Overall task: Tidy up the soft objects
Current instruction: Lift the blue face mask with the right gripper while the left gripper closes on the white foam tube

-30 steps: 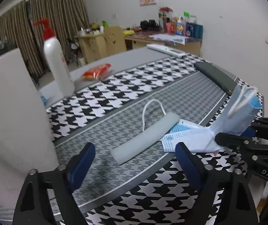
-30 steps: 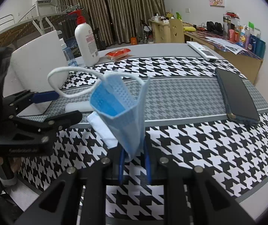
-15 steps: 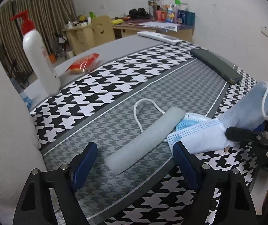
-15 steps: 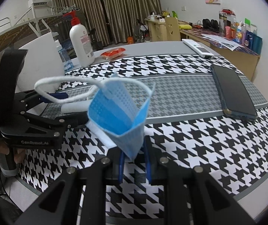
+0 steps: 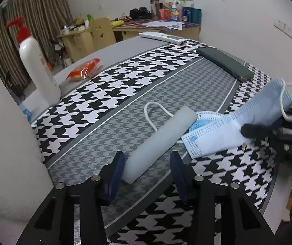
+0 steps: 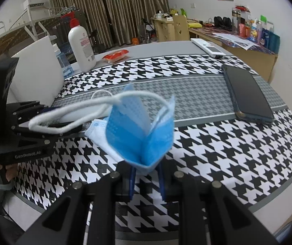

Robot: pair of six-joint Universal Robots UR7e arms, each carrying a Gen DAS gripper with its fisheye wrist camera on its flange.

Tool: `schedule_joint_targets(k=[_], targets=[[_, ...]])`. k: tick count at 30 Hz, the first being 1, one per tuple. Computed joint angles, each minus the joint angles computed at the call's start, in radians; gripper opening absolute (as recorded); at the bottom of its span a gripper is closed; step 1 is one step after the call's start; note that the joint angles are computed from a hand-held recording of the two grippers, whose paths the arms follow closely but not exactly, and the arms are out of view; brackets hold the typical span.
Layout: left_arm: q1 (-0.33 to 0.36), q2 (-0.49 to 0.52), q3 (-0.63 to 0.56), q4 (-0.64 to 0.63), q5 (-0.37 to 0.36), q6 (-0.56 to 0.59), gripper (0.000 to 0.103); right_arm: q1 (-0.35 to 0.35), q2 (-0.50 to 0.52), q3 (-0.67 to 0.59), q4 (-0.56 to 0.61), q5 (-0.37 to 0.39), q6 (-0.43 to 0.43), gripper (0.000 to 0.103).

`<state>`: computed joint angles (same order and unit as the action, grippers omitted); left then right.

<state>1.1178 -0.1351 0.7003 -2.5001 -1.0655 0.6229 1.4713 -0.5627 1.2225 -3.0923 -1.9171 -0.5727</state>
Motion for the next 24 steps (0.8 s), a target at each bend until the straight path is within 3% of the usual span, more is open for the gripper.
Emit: schedule_joint_targets(k=[4, 13, 16, 24], targets=[[-0.002, -0.015, 0.044, -0.059, 0.016, 0.04, 0.028, 0.002, 0.004, 0.001, -0.012, -0.008, -0.005, 0.023], [-0.001, -0.027, 0.081, -0.123, 0.013, 0.059, 0.015, 0.006, -0.002, 0.021, -0.032, -0.027, 0.004, 0.023], [0.002, -0.037, 0.091, -0.129, 0.001, 0.041, 0.012, 0.006, -0.004, 0.021, -0.027, -0.029, 0.023, 0.012], [0.003, -0.092, 0.169, -0.173, -0.046, 0.001, 0.009, 0.01, -0.03, 0.059, -0.094, 0.001, 0.043, 0.01]])
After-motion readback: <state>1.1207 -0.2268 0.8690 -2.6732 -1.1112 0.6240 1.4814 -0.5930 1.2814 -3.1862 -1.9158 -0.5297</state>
